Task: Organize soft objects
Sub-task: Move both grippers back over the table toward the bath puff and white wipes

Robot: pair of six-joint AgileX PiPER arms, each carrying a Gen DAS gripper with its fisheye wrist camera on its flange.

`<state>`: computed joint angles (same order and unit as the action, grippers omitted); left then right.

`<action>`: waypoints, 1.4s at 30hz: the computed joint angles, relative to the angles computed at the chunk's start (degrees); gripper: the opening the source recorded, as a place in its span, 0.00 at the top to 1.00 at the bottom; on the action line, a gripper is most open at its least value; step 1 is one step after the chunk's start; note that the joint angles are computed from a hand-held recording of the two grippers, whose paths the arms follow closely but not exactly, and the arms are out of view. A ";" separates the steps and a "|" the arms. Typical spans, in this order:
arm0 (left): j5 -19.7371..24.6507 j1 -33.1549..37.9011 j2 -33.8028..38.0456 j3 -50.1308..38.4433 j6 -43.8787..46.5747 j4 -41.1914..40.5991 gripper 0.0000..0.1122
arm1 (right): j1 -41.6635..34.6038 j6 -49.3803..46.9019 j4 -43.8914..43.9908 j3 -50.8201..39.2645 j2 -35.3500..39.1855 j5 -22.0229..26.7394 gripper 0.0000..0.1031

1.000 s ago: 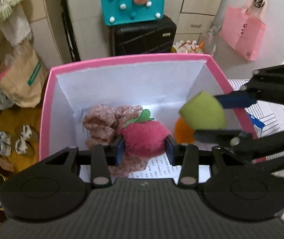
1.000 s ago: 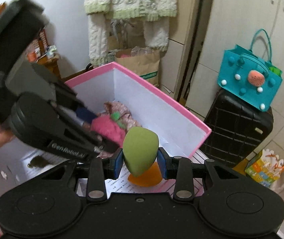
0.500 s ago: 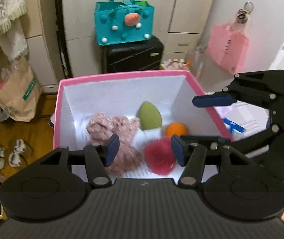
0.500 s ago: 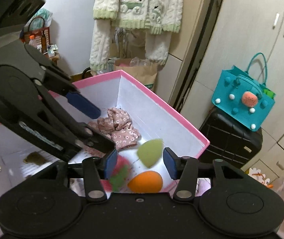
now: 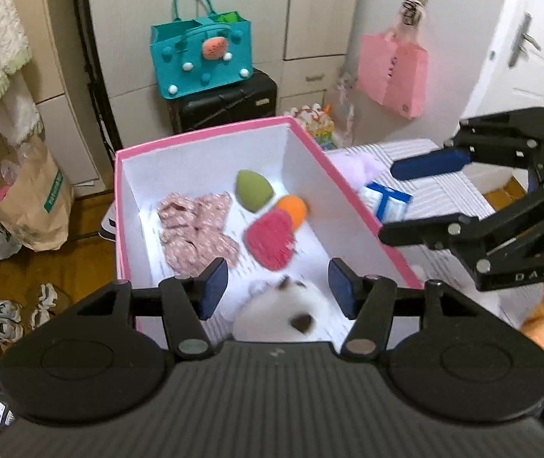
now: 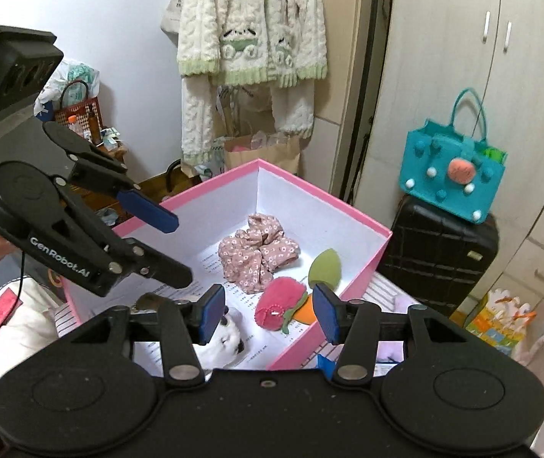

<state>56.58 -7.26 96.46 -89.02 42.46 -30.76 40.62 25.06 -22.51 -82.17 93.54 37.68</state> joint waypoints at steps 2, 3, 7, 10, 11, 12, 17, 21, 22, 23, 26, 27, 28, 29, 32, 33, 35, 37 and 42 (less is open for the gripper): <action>3.30 0.22 -1.28 -0.24 -0.29 0.09 0.49 | 1.33 1.54 -1.32 1.81 -2.29 0.26 0.45; 4.40 0.24 -2.13 0.04 -0.41 0.14 0.49 | 2.03 2.50 -2.01 2.55 -3.36 0.61 0.45; 2.53 -1.22 -8.22 5.02 -0.20 2.26 0.47 | 4.85 5.18 -3.86 5.10 -7.36 2.30 0.45; 3.22 -1.48 -12.00 7.45 0.32 2.26 0.46 | 7.06 6.49 -4.66 6.56 -10.26 3.85 0.45; 3.46 -1.60 -13.01 7.98 0.26 2.31 0.45 | 7.94 7.19 -5.17 7.06 -11.22 4.46 0.45; 3.49 -1.82 -14.20 8.77 0.26 2.46 0.45 | 8.73 7.86 -5.61 7.57 -12.01 4.93 0.45; 4.31 -3.67 -18.09 10.94 -0.76 3.73 0.44 | 12.53 10.40 -7.12 9.86 -16.12 7.34 0.44; 4.35 -6.25 -20.97 12.77 -1.20 5.47 0.44 | 15.32 13.03 -8.69 12.05 -19.32 8.98 0.43; 4.23 -7.09 -21.61 13.16 -1.29 5.98 0.44 | 16.13 13.88 -9.25 12.76 -20.14 9.41 0.43; 4.33 -7.86 -22.07 13.39 -1.26 6.29 0.43 | 16.83 14.78 -9.84 13.53 -20.97 9.79 0.43; 4.33 -10.26 -23.17 14.22 -1.69 7.21 0.43 | 18.90 18.31 -11.96 16.02 -23.43 11.15 0.42; 4.28 -11.16 -23.33 14.44 -1.88 7.62 0.43 | 19.68 19.86 -12.94 16.94 -24.21 11.72 0.42; 4.26 -11.92 -23.40 14.57 -2.13 8.00 0.43 | 20.25 21.11 -13.68 17.75 -24.90 12.22 0.42; 4.20 -12.77 -23.37 14.69 -2.46 8.42 0.43 | 20.74 22.25 -14.28 18.57 -25.58 12.69 0.42; 3.91 -16.29 -22.84 14.78 -3.86 11.00 0.43 | 22.29 25.13 -15.24 20.92 -27.54 14.44 0.42; 3.73 -17.86 -22.37 14.57 -4.83 12.37 0.43 | 22.64 25.78 -15.25 21.77 -28.30 15.17 0.42; 3.70 -20.55 -21.53 14.22 -6.64 14.24 0.43 | 23.31 27.36 -15.50 23.39 -29.56 16.27 0.42; 3.68 -22.37 -20.47 14.00 -7.42 14.72 0.43 | 23.92 29.14 -15.89 25.29 -31.04 17.30 0.42; 4.29 -26.05 -16.98 13.02 -8.30 14.06 0.43 | 23.85 33.74 -15.44 30.64 -34.99 17.81 0.41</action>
<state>60.87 -33.31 79.48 -76.00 34.16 -16.69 64.47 58.79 -37.95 -51.54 58.54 55.49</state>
